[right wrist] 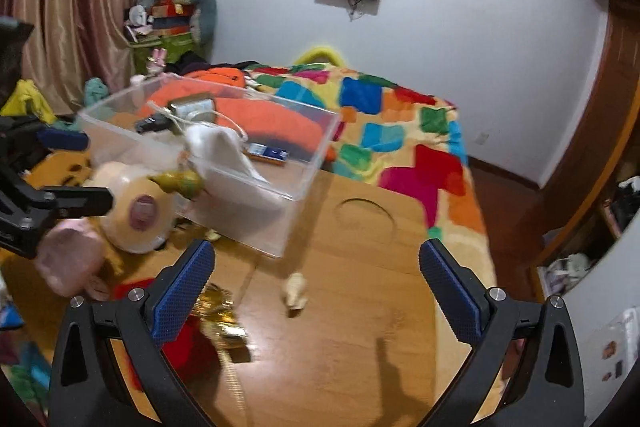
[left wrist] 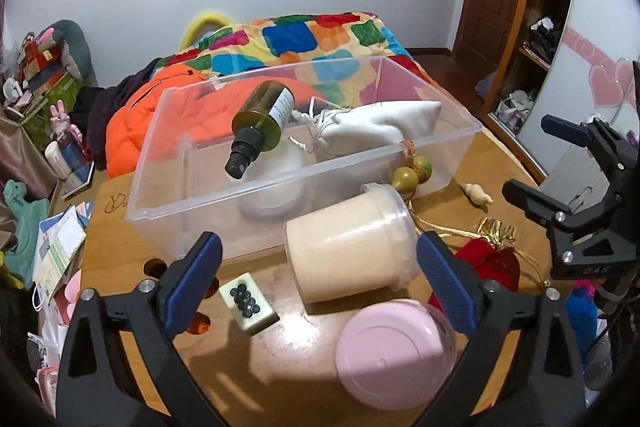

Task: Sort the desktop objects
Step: 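Open both grippers and withdraw them from the clear box, then grasp the cream jar with the left gripper while the right grasps the beige shell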

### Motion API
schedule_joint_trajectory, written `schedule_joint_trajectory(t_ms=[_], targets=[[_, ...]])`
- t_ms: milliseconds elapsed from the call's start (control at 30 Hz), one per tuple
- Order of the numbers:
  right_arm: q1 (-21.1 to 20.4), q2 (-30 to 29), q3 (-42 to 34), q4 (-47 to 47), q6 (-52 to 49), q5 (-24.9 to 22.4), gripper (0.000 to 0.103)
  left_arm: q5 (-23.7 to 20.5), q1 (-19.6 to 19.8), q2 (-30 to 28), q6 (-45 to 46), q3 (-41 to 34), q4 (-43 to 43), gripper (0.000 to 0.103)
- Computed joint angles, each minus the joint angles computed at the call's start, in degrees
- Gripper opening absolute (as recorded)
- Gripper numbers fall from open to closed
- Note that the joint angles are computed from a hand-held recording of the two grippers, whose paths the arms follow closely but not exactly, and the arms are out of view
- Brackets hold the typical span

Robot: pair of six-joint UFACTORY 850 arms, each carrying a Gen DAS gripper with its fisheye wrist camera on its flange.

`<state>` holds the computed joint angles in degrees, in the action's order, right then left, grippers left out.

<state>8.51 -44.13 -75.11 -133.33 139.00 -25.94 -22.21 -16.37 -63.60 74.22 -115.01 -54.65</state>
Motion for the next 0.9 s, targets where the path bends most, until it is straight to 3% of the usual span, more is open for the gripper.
schedule_joint_trajectory(t_ms=[100,333,567,733,900], targets=[[-1.07,-0.70,-0.52,-2.45,3.01,2.79,0.097,-0.02,-0.35,-0.38,-1.31,-0.56,1.09,0.099],[-3.48,-3.12,-3.47,-9.00,9.86,11.22,0.067,-0.08,-1.44,-1.61,-5.52,-1.64,6.33,0.099],[-3.93,-4.71,-4.87,-14.36,13.82,14.43,0.050,-1.40,-1.51,-2.94,-6.51,-3.27,6.57,0.098],[-4.08,-5.87,-6.34,-13.80,12.50,15.98,0.034,-4.67,-1.25,-4.52,-10.76,-6.01,9.30,0.078],[-4.28,-6.14,-6.77,-16.80,14.95,16.97,0.029,-6.19,-1.12,-5.54,-12.86,-7.30,10.16,0.075]])
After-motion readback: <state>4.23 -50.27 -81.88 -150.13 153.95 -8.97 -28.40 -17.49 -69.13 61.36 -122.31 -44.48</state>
